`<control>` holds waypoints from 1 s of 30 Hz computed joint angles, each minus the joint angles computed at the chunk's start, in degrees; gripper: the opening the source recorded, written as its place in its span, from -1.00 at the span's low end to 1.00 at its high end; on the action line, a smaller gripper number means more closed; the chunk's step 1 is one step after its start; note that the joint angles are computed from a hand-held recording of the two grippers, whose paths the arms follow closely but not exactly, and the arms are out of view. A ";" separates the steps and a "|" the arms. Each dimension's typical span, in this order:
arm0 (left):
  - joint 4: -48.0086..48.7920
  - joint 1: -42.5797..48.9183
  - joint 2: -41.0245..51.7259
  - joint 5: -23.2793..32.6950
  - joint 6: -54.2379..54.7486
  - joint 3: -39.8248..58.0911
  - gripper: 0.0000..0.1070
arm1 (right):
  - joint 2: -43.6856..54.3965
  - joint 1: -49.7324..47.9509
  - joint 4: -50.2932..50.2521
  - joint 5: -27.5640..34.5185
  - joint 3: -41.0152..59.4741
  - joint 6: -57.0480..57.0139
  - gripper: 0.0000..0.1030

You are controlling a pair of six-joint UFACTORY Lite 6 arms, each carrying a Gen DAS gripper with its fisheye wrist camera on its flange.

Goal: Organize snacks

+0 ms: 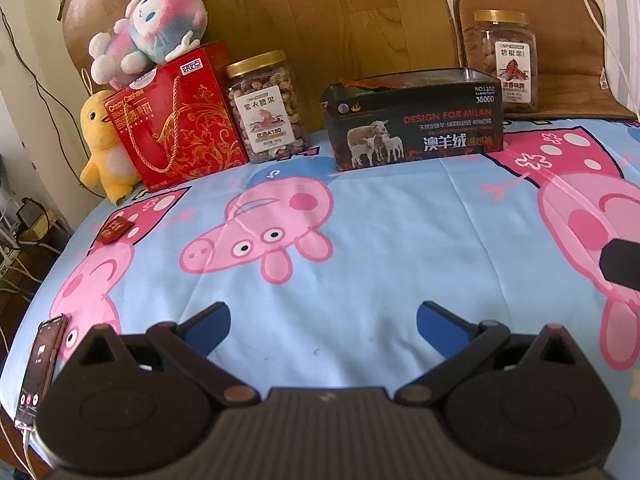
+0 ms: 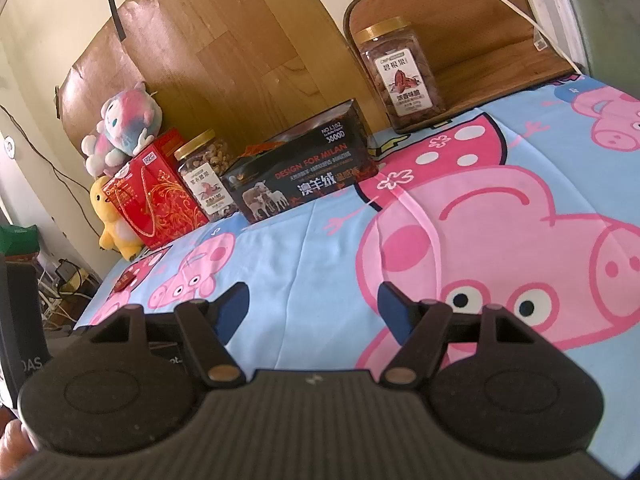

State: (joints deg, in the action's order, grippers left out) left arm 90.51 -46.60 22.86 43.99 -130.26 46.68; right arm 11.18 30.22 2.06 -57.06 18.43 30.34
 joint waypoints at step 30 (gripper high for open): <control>12.50 3.93 -3.98 -2.00 -11.64 -7.80 0.92 | 4.06 7.80 14.29 2.99 4.61 -5.58 0.42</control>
